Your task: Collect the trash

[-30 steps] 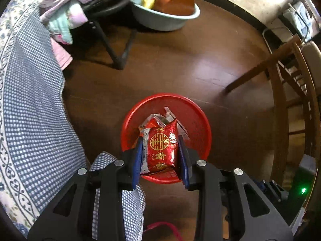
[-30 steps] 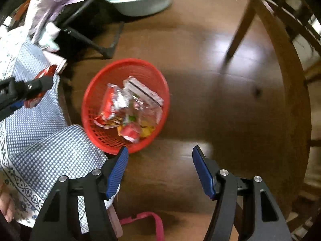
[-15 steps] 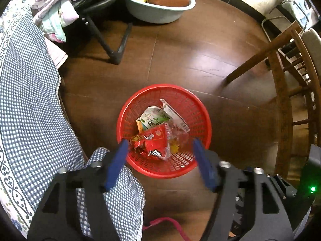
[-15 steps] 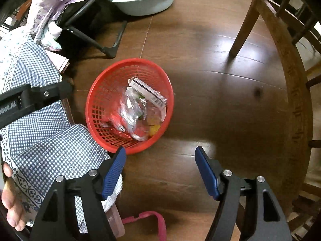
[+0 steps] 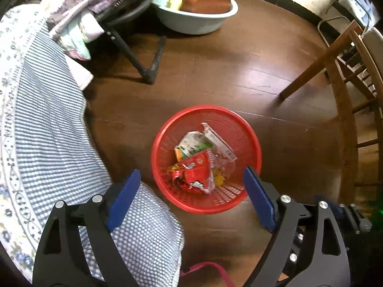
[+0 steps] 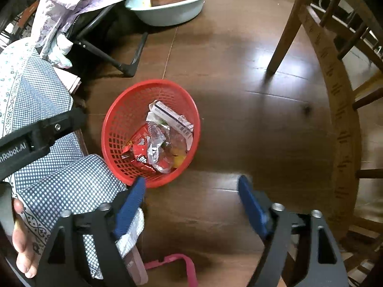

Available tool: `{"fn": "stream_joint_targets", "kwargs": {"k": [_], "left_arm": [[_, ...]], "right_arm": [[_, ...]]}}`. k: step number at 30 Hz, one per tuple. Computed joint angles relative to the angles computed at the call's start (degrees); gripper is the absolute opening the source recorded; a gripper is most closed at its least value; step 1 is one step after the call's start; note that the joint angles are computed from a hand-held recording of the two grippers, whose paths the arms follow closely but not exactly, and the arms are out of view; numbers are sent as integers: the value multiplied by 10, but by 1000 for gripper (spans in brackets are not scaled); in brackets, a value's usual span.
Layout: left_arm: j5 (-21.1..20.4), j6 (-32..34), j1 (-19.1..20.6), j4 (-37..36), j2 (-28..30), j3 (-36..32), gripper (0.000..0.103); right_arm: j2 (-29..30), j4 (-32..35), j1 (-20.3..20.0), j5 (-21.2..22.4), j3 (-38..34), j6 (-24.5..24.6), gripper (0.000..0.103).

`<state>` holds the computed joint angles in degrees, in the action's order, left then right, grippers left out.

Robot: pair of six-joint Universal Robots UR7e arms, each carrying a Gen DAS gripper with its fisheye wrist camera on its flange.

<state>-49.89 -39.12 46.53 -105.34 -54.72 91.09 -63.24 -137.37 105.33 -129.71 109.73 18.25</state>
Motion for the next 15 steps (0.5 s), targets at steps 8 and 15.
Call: {"fn": "stream_joint_targets", "kwargs": {"k": [8,15], "left_arm": [[47,-58,-33,83,-25,2,84],[96,-142,-96,112,-92,35,92]], "right_arm": [[-8,26,30,-29,-12,-7,97],[-37,4,65,-17,1,-34,97]]}}
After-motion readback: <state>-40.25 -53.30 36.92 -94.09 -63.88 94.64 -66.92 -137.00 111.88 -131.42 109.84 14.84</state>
